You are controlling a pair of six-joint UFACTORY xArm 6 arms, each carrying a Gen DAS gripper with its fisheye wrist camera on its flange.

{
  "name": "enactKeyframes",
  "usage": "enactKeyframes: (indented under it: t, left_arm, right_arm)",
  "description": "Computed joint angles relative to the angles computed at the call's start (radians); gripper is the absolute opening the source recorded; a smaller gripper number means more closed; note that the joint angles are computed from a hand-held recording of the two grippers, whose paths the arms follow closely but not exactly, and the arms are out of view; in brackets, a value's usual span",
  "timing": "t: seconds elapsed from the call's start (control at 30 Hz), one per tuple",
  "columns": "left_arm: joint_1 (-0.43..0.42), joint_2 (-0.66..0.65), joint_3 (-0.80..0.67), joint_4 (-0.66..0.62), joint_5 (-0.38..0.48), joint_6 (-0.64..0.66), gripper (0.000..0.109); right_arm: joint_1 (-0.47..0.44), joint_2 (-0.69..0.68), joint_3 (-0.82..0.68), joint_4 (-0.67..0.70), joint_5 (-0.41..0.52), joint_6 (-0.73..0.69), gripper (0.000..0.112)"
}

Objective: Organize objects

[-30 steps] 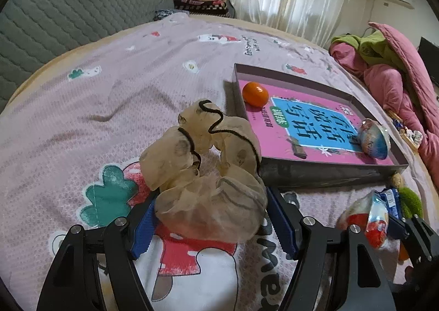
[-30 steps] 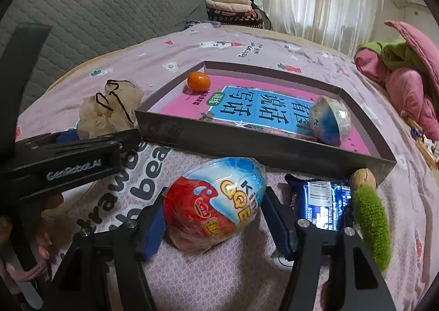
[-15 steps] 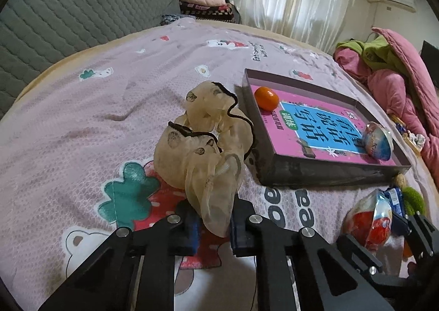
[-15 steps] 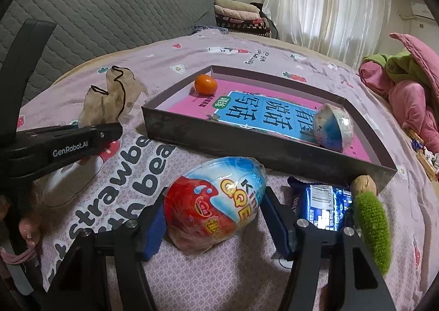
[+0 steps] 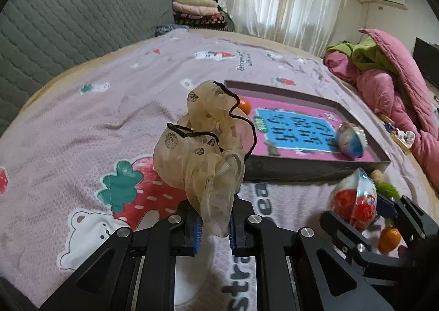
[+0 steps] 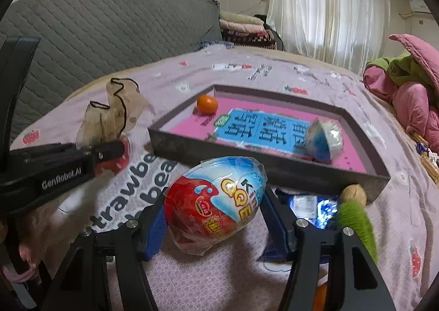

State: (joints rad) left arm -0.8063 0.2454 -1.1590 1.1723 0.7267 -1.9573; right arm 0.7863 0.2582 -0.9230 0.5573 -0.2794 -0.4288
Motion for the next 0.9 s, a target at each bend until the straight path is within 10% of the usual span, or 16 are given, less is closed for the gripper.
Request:
enactKeyframes:
  t: [0.9]
  left_arm:
    - [-0.146,0.094,-0.241,-0.086,0.191,0.189,0.015]
  right_arm:
    - [-0.115,-0.151,0.116,-0.227,-0.096,0.170,0.063]
